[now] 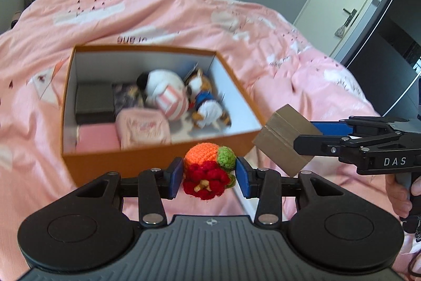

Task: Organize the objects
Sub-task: 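Grasp the orange-red crochet toy with the left tool while the right tool lifts the gold box, then carry the crochet toy with the left tool while the right tool carries the gold box over the orange box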

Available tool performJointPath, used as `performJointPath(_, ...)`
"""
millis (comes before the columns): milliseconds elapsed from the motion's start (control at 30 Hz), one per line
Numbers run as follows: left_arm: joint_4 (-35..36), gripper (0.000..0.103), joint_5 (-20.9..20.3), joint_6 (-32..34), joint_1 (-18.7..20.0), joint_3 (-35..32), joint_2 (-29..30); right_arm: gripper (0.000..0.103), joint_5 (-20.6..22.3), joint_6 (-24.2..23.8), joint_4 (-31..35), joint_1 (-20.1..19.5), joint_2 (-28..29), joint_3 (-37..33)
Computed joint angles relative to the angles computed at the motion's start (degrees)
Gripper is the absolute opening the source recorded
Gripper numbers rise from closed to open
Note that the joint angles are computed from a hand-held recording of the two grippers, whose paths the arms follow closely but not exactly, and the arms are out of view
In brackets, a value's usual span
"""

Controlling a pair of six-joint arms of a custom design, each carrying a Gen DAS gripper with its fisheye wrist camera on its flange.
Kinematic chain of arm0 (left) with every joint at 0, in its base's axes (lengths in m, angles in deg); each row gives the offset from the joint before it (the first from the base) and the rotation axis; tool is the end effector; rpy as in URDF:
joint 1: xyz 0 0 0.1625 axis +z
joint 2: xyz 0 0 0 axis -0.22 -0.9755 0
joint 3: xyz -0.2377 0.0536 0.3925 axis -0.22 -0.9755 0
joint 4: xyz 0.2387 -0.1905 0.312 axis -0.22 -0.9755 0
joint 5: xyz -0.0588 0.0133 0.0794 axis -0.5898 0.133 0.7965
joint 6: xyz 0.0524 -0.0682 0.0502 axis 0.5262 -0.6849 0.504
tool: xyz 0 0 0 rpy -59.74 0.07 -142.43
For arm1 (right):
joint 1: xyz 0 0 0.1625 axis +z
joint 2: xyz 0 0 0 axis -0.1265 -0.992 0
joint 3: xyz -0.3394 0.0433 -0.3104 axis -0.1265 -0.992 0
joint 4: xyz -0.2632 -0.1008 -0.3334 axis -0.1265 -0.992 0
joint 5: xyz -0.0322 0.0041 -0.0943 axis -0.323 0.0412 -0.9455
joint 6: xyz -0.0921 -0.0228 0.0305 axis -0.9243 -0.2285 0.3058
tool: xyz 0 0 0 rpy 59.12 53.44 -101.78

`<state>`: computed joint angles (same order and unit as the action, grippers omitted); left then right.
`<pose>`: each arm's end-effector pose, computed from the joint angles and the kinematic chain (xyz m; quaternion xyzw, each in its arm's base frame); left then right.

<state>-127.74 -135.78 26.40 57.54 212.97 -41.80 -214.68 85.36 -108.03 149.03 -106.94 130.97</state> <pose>-0.1439 -0.3570 0.2711 0.4038 0.9065 -0.1088 0.0581 0.3450 -0.2058 0.1410 0.0803 -0.8801 0.3861 0.2645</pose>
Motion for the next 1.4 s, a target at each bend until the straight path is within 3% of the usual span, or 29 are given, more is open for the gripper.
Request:
performJointPath(267, -4.27, 0.048, -0.33, 1.49, 0.98, -3.35, 5.39, 0.061, -0.17, -9.09, -6.44, -3.33, 0.07, -1.75)
performJointPath(467, -5.98, 0.049, -0.54, 1.94, 3.32, -7.12, 10.47, 0.061, 4.46, -12.68, -9.82, -8.79, -0.89, -2.50)
performJointPath(867, -5.52, 0.049, -0.84, 1.92, 7.94, -10.87, 19.22, 0.061, 11.51, -14.85, 3.53, -18.39, -0.49, -6.54)
performJointPath(1167, -5.09, 0.049, 0.56, 2.87, 10.38, -13.06, 22.52, 0.061, 13.93, -15.73, 7.93, -23.50, 2.11, -9.35)
performJointPath(1300, -4.88, 0.049, 0.57, 3.21, 11.27, -13.70, 23.65, 0.061, 13.77, -14.73, 7.19, -25.12, 4.33, -10.17)
performJointPath(1400, -4.76, 0.049, 0.50, 3.06, 11.92, -14.18, 24.34, 0.061, 10.41, -14.88, 6.85, -24.39, 6.25, -11.17)
